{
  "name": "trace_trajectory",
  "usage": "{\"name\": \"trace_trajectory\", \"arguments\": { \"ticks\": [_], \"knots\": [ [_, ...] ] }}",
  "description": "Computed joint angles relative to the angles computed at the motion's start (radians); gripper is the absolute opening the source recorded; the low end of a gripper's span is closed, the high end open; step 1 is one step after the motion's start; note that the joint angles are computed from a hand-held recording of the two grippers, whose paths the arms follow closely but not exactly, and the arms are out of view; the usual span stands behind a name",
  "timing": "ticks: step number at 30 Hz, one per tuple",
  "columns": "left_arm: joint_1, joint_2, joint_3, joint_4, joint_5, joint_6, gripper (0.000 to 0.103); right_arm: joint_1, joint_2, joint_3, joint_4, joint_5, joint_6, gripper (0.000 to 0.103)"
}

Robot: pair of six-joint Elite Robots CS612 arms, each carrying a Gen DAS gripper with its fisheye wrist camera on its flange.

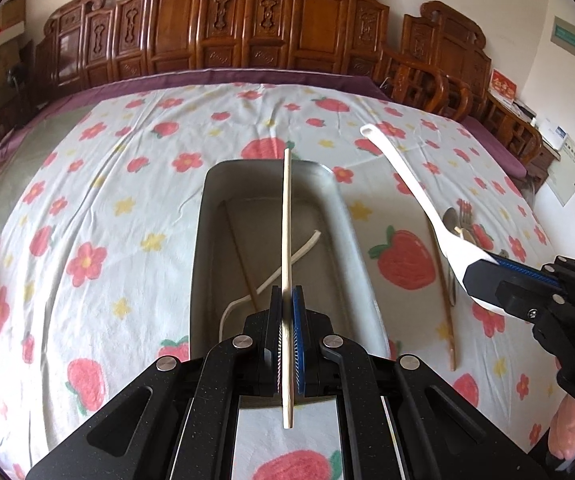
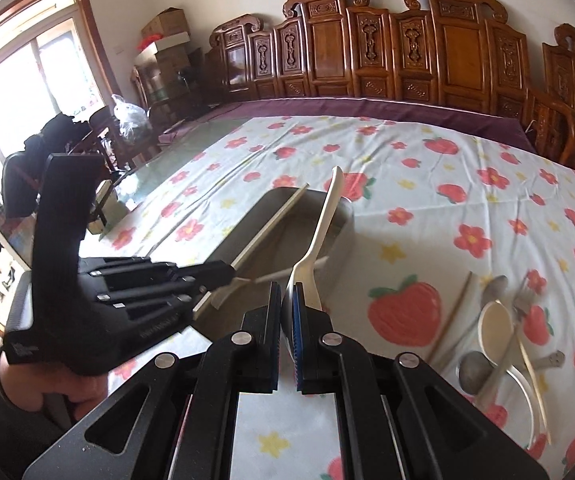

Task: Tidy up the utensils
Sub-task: 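Carry the chopstick into the grey tray with the left tool while the right tool drops the white fork in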

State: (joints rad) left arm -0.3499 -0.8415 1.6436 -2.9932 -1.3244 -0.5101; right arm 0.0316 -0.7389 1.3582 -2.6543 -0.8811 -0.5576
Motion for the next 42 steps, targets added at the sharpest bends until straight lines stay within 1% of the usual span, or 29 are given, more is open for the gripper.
{"name": "trace_trajectory", "arguments": {
  "ticks": [2,7,15,20,22,24,29,34,36,42],
  "knots": [
    [0.005,0.003,-0.002,-0.007,-0.012,-0.004,0.004,0.006,0.005,-0.009,0.008,0.003,0.005,0.006],
    [0.015,0.001,-0.002,-0.028,-0.01,-0.008,0.005,0.022,0.019,-0.033,0.032,-0.005,0.008,0.006],
    [0.03,-0.022,0.021,-0.062,0.029,-0.012,0.005,0.049,0.056,-0.088,0.094,-0.017,0.025,0.006],
    [0.039,-0.03,0.028,-0.07,0.046,-0.016,0.005,0.064,0.083,-0.123,0.114,-0.016,0.042,0.007],
    [0.041,-0.032,0.029,-0.072,0.048,-0.016,0.005,0.068,0.09,-0.132,0.117,-0.013,0.046,0.007],
    [0.041,-0.033,0.031,-0.075,0.05,-0.013,0.005,0.071,0.095,-0.137,0.11,-0.023,0.058,0.011],
    [0.038,-0.031,0.026,-0.08,0.038,0.002,0.005,0.057,0.087,-0.129,0.113,-0.012,0.057,0.012],
    [0.027,-0.028,0.023,-0.09,0.02,0.03,0.005,0.021,0.053,-0.079,0.047,-0.035,0.063,0.012],
    [0.022,-0.03,0.023,-0.097,0.014,0.042,0.005,0.005,0.043,-0.062,0.023,-0.059,0.062,0.012],
    [0.007,-0.033,0.025,-0.128,-0.011,0.072,0.005,-0.053,0.017,-0.014,-0.055,-0.163,0.067,0.012]
  ]
}}
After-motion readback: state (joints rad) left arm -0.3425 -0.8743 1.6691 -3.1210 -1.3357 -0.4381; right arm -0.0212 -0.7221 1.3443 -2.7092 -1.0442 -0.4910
